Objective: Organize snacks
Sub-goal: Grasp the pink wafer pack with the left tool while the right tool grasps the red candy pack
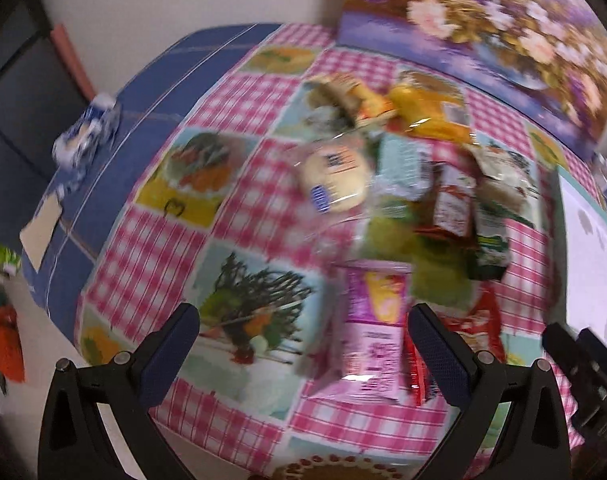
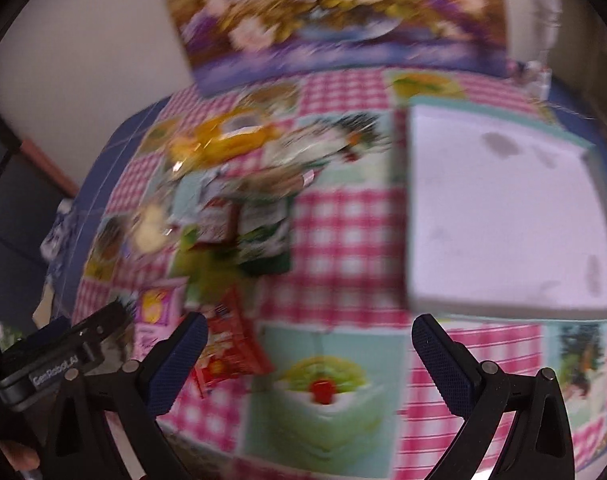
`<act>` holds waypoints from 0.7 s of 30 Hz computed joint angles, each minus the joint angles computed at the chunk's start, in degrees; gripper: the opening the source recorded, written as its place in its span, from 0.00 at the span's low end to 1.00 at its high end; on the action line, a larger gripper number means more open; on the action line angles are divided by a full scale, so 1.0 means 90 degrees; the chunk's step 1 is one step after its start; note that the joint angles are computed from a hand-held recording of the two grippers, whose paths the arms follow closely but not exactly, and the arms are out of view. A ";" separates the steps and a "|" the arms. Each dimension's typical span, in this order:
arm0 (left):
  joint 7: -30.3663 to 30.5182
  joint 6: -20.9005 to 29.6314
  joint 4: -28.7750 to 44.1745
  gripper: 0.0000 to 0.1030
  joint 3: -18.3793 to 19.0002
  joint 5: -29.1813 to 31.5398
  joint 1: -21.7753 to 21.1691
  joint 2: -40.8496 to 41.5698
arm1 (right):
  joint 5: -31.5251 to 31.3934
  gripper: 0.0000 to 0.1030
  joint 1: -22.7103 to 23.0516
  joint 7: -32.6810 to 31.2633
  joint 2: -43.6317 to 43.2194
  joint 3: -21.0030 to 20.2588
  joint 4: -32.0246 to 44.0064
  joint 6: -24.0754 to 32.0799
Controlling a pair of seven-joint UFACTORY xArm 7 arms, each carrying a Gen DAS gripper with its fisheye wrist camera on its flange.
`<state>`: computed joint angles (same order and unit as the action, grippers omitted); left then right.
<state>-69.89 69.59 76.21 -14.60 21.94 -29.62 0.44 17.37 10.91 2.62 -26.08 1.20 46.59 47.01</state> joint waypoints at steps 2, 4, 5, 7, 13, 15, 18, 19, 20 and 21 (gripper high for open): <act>-0.0015 -0.0061 -0.0109 1.00 0.0024 -0.0109 0.0029 -0.0051 | 0.0135 1.00 0.0132 -0.0070 0.0126 0.0015 0.0043 0.0101; 0.0043 -0.0203 -0.0129 1.00 0.0027 -0.0228 0.0050 -0.0017 | 0.0217 1.00 0.0233 -0.0143 0.0305 0.0056 0.0156 0.0211; 0.0080 -0.0284 -0.0151 0.99 0.0034 -0.0294 0.0060 -0.0007 | 0.0220 1.00 0.0273 -0.0162 0.0366 0.0108 0.0167 0.0253; 0.0010 -0.0100 -0.0102 0.99 0.0053 -0.0353 0.0079 0.0053 | 0.0162 1.00 0.0290 -0.0133 0.0529 0.0197 0.0211 0.0274; -0.0197 -0.0695 -0.0718 0.99 0.0145 -0.0872 0.0297 -0.0304 | 0.0051 1.00 0.0385 -0.0141 0.0902 0.0381 0.0441 0.0449; -0.0267 -0.0691 -0.0728 0.99 0.0115 -0.0864 0.0339 -0.0309 | -0.0113 1.00 0.0430 -0.0097 0.1005 0.0502 0.0450 0.0419; -0.0231 -0.0729 -0.0677 0.99 0.0078 -0.0819 0.0355 -0.0249 | -0.0405 1.00 0.0474 0.0086 0.1147 0.0650 0.0477 0.0359; -0.0192 -0.0733 -0.0636 0.99 0.0069 -0.0798 0.0349 -0.0208 | -0.0515 1.00 0.0478 0.0150 0.1173 0.0679 0.0495 0.0353; -0.0145 -0.0754 -0.0618 0.99 0.0068 -0.0796 0.0343 -0.0188 | -0.0631 1.00 0.0476 0.0213 0.1173 0.0701 0.0489 0.0348; -0.0082 -0.0768 -0.0564 0.99 0.0064 -0.0790 0.0332 -0.0133 | -0.0711 1.00 0.0478 0.0271 0.1207 0.0712 0.0524 0.0361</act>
<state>-70.63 62.68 71.13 -14.03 14.82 -26.64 -0.75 10.97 15.21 5.06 -15.21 7.61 51.31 50.26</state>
